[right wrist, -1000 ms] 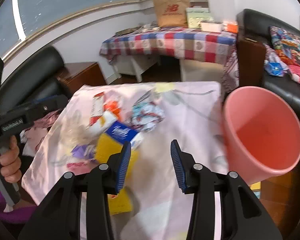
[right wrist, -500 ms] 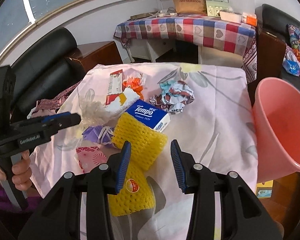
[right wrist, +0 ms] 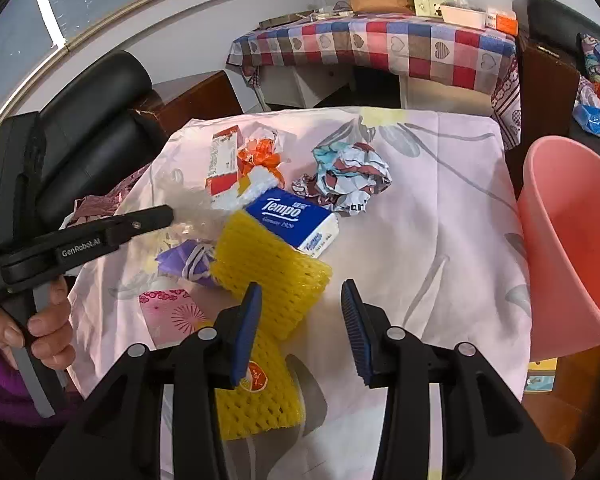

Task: Collect trash
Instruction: 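Grasp the bubble wrap with the left tool while the right tool grasps a yellow foam net, then carry bubble wrap and foam net over the bucket and release both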

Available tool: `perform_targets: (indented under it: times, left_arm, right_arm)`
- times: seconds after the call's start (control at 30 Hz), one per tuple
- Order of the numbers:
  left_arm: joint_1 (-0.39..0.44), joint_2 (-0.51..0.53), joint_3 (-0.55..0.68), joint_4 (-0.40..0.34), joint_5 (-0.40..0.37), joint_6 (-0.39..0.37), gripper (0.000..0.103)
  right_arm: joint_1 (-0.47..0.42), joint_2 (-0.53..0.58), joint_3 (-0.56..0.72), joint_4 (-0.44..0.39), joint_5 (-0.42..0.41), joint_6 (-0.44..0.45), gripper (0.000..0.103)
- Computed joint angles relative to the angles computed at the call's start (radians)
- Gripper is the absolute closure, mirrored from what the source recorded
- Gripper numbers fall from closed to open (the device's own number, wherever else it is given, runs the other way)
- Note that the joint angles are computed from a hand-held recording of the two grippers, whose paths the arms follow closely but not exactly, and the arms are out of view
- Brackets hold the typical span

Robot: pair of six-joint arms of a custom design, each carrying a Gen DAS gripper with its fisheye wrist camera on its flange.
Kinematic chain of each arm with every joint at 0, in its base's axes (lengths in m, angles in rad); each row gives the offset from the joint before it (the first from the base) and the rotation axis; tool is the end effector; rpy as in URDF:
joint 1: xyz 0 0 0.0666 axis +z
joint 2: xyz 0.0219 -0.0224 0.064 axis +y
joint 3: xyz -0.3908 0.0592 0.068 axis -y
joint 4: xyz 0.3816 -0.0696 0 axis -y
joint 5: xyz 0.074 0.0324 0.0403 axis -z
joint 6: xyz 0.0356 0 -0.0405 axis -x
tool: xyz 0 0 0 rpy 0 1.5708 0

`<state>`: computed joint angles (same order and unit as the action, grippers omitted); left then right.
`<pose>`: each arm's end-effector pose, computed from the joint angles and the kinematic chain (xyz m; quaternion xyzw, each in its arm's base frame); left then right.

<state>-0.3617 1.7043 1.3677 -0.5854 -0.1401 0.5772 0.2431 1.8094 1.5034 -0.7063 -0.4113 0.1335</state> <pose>0.5323 -0.1965 0.2957 -0.1239 0.9376 -0.0847 0.3136 0.5796 0.1580 0.2888 -0.2314 0.9138 0.2108 0.2587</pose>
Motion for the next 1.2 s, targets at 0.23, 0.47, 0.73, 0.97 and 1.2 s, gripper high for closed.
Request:
perform_targets:
  times: [0.23,0.47,0.73,0.97,1.2]
  left_arm:
    - [0.0,-0.037,-0.045,0.045,0.006,-0.018,0.102]
    - [-0.003,-0.085,-0.079,0.067,0.002,-0.034,0.102]
    - [-0.009,-0.115,-0.084,0.052,-0.002,-0.038,0.102]
    - [-0.023,-0.119,-0.065,0.042,-0.009,-0.057,0.102]
    - [-0.046,-0.102,-0.009,0.024,-0.026,-0.082,0.102]
  right_arm:
    - [-0.007,0.027,0.029,-0.029,-0.019,-0.015,0.06]
    - [0.004,0.067,0.066,-0.053,-0.019,-0.033,0.059]
    - [0.028,0.063,0.064,-0.05,-0.014,0.005,0.084]
    - [0.025,0.01,0.015,-0.007,-0.021,0.023,0.098]
    - [-0.006,-0.073,-0.026,0.064,-0.029,0.0,0.098]
